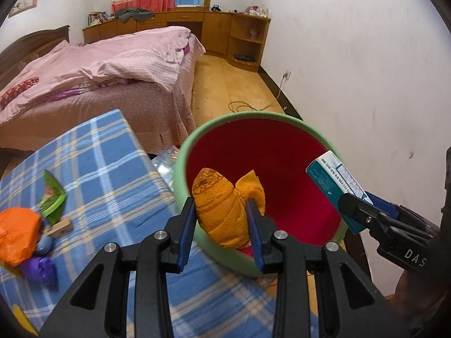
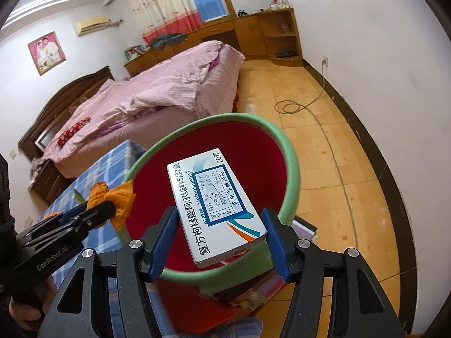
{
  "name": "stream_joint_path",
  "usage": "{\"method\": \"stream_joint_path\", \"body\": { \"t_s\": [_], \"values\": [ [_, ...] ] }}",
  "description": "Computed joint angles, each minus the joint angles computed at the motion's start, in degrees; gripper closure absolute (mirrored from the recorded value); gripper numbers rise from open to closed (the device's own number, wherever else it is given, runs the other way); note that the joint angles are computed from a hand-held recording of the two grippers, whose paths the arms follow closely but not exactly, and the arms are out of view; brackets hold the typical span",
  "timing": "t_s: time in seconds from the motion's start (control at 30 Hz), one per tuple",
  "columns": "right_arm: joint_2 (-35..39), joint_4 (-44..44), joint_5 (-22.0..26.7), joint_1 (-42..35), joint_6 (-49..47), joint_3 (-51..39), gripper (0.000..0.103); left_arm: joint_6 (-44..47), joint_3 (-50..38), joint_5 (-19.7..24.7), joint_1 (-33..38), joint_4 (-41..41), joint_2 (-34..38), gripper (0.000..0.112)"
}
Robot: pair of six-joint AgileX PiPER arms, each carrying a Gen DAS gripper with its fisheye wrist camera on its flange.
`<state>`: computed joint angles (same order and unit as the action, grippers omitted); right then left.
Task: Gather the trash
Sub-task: 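Carry the sweet potato and box over the red bin and open both tools, then move both open tools back toward the bed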
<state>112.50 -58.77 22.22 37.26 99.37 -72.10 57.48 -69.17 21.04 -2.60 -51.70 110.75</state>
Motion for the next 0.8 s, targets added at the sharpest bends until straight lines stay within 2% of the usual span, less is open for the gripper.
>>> {"method": "stream_joint_path", "body": {
  "t_s": [0.2,0.27,0.47,0.8],
  "values": [
    [1.6,1.5,-2.2,-2.5,-2.2,-0.4,0.04,-2.1,-3.3,0.5,-1.5,1.8,3.8,0.077],
    [1.9,1.4,-2.9,-3.0,-2.2,-0.2,0.04,-3.7,-3.9,1.0,-1.8,3.2,4.3,0.074],
    [1.4,-4.5,-4.6,-3.9,4.3,1.2,0.04,-8.9,-5.6,1.4,-2.6,8.2,5.3,0.067],
    [-1.0,-13.8,-5.0,-2.7,15.0,4.3,0.04,-7.1,-3.1,2.2,-1.2,6.2,2.4,0.065]
  ]
}}
